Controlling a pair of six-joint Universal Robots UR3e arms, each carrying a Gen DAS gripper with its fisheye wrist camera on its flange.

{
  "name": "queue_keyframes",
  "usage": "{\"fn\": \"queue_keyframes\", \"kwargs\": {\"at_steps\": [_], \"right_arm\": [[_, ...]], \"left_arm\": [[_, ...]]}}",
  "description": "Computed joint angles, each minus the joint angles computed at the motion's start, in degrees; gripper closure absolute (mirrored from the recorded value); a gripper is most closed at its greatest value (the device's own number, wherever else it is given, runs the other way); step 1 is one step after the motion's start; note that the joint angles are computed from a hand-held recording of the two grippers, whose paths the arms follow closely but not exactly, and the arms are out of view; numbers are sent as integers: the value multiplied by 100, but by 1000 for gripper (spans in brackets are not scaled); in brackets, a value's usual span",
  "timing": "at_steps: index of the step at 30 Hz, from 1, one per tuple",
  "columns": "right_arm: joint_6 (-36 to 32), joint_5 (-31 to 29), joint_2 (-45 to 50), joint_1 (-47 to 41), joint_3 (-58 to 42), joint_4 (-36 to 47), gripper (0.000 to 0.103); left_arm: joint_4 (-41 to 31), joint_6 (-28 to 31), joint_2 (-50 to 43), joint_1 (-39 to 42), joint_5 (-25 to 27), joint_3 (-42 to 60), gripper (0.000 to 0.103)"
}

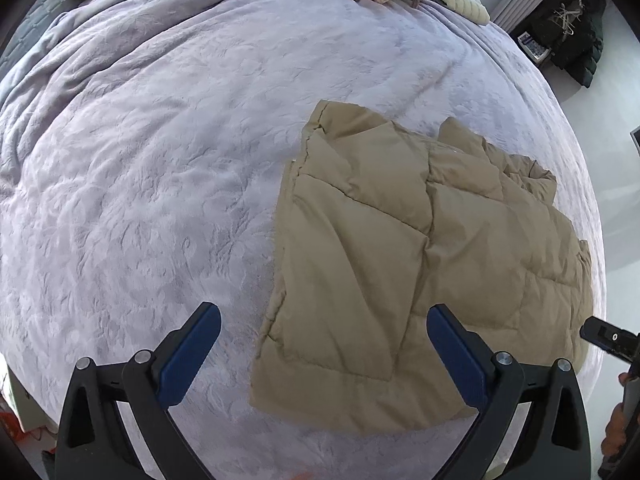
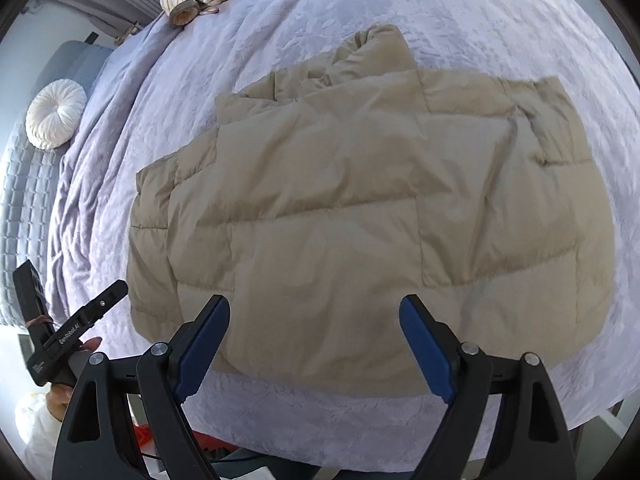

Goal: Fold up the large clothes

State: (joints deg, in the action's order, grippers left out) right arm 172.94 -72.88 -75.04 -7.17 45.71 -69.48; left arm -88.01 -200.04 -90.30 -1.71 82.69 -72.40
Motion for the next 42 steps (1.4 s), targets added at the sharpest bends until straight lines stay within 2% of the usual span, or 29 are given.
{"fn": "queue_keyframes", "kwargs": {"at_steps": [3, 7, 10, 15, 18, 24, 26, 30, 31, 33, 35, 38, 42], "right_arm": [[67, -102, 64, 81, -60, -106, 14], [200, -220, 65, 224, 26, -265, 14], [280, -259, 81, 261, 106, -294, 14], [340, -310, 94, 292, 286, -400, 14], [278, -339, 224, 333, 136, -449, 14], [419, -307, 648, 335, -245, -567, 15], [404, -188, 696, 279, -173, -815, 27], [204, -29, 909, 201, -106, -1396, 81], [109, 77, 971, 171, -11, -1645, 85], [11, 182, 1119, 184, 107, -2007, 87], [-13, 221, 1341, 221, 115, -2245, 88], [50, 198, 1703, 267, 59, -2463, 93], [203, 365, 2122, 188, 12, -2498, 99]], "left_arm": [[109, 228, 58, 175, -160, -155, 0], [305, 807, 370, 1030, -1317, -855, 0], [371, 1145, 424, 1501, -1926, -1267, 0], [294, 1800, 182, 2092, -2922, -1724, 0], [99, 2292, -192, 2376, -3890, -1872, 0], [349, 2601, -1186, 2073, -4373, -1564, 0], [258, 2858, -1470, 1959, -4433, -1418, 0], [398, 3063, -1770, 1725, -4357, -1301, 2], [503, 3098, -1769, 1669, -4360, -1312, 8], [539, 3173, -1761, 1620, -4399, -1300, 47], [403, 3199, -1666, 1669, -4670, -1367, 64], [195, 3048, -1372, 1623, -4755, -1220, 73], [-543, 2873, -1351, 1250, -4930, -83, 73]]}}
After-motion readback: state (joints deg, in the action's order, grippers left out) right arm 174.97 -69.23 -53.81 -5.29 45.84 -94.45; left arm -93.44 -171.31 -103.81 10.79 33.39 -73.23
